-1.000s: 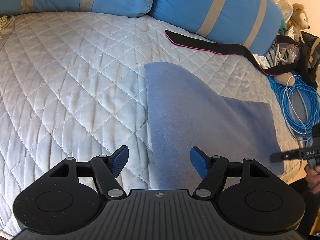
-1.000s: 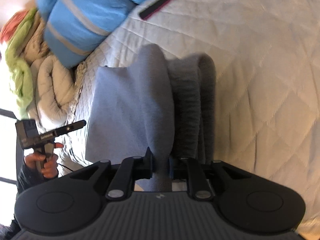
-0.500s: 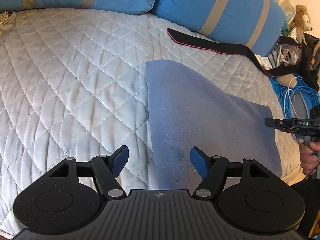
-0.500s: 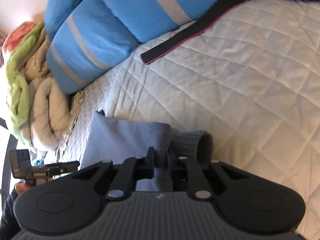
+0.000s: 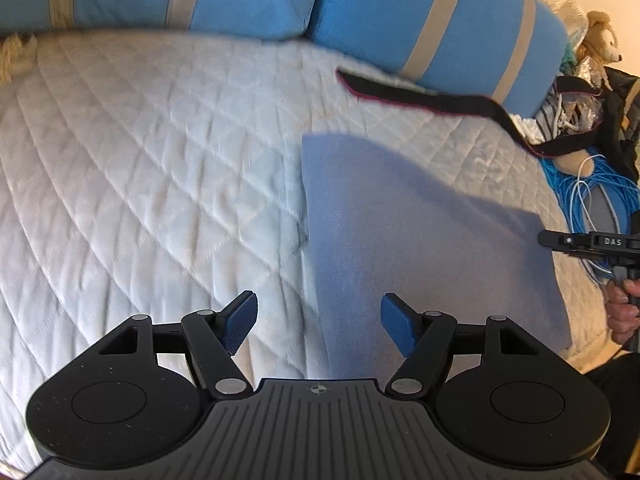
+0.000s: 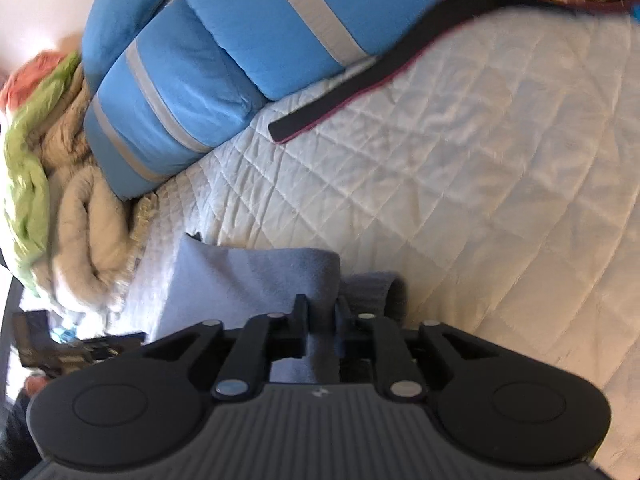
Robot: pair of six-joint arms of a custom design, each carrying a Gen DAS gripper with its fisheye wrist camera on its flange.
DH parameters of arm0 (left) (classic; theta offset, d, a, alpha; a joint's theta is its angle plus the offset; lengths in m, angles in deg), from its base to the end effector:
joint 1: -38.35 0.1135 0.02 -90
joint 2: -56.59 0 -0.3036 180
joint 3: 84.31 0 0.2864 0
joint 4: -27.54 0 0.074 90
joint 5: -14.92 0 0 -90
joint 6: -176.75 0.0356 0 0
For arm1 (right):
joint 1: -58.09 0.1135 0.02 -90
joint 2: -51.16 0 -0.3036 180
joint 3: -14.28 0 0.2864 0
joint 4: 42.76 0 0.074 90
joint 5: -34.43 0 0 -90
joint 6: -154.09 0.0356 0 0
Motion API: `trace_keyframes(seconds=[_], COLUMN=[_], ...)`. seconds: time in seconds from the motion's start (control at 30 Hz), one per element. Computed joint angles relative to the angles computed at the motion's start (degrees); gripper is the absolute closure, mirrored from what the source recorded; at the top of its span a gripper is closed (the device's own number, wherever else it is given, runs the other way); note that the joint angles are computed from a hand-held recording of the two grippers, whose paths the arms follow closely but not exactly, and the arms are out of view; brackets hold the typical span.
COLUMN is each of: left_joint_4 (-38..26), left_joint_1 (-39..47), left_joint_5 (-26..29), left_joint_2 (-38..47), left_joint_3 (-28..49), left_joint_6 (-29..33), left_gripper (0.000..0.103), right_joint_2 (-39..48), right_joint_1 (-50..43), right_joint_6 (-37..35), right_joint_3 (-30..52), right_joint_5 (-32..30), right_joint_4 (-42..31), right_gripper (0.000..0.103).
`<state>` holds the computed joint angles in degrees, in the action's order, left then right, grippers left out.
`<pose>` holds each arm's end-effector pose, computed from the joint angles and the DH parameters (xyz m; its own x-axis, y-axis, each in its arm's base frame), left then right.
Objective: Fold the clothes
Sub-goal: 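Grasp the folded bundle edge with the right tool and lift it, then fold the bundle over with the right tool and open it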
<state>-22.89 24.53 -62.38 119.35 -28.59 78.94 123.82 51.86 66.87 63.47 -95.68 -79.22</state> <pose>0.2154 -0.0610 0.2567 -0.8584 0.0746 -0.5076 0.2333 0.9379 -0.2567 0.2440 -0.0036 0.2016 -0.8708 0.1324 -0.4734 -0.1959 0.7898 0.5812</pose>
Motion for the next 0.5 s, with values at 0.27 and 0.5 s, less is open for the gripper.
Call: trace_keyframes(seconds=[0.27,0.5], left_joint_4=[12.7,20.6], left_joint_1=[-9.5,-14.2], left_joint_5=[-11.3,-8.1], left_joint_2=[-5.2,2.7], left_joint_3=[-4.9,-2.8], left_joint_6=[17.2,32.5], left_gripper=[0.036,0.036], right_joint_2=[-13.8,-15.1], right_joint_1=[1.3,7.4], right_joint_6=[-32.3,-54.2], right_joint_3=[-4.6,-7.9], right_joint_5=[2.6,-0.6], right_joint_4=[3.9,4.1], right_gripper=[0.000,0.000])
